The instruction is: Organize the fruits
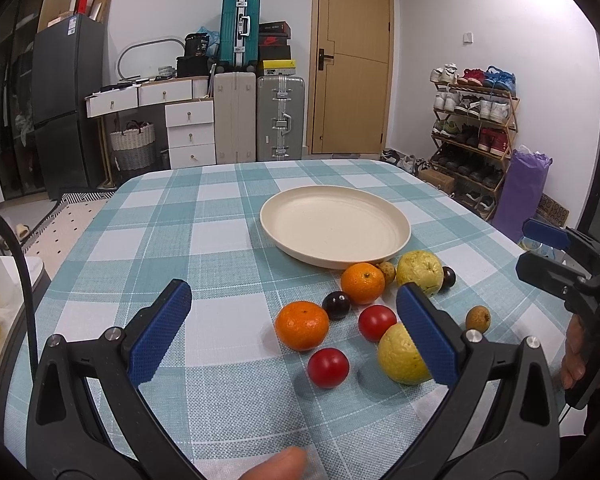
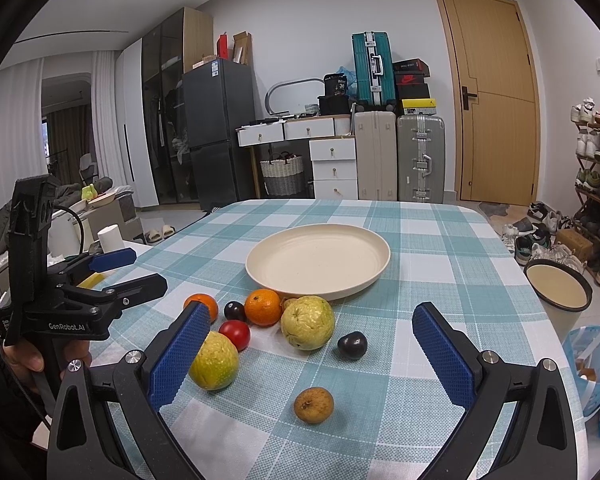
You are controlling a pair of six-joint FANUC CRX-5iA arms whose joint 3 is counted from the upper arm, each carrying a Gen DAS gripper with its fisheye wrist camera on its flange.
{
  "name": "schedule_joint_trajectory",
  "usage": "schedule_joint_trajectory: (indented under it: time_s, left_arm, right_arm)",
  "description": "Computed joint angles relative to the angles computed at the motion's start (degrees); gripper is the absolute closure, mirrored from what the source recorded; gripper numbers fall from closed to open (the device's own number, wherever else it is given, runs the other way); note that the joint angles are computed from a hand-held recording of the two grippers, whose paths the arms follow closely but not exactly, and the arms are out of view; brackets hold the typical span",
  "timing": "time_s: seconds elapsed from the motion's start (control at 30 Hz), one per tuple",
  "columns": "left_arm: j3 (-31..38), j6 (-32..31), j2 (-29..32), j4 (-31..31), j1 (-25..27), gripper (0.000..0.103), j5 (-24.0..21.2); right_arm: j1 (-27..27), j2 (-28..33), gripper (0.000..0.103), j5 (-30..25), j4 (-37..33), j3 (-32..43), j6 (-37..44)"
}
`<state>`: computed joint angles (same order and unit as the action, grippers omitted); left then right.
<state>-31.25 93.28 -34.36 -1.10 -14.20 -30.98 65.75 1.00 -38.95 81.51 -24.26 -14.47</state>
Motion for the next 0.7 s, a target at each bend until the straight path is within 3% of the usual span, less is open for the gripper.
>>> schedule_joint_trajectory:
  time_s: [0.4, 0.5, 0.57, 0.7]
  left_arm:
    - [4.3, 7.2, 2.9, -8.0, -3.2, 0.001, -4.2]
    - [3.8, 5.3, 3.2, -5.4, -2.0, 0.001, -4.3]
    - [1.9, 0.5, 2.8, 0.3, 0.1, 0.001, -3.0]
    - [1.1, -4.1, 3.5, 5.4, 1.8, 0.001, -4.1]
  right_arm:
    - [-0.4, -0.7, 0.0, 0.6, -4.5, 0.2, 1.3]
    - [-1.1, -1.0, 0.0, 2.7, -6.8, 0.1, 1.8]
    - [-0.9, -1.0, 0.0, 3.5, -11.6, 1.0, 5.1]
    - [0.3, 0.4, 0.0, 1.8, -23.0, 4.6, 14.5]
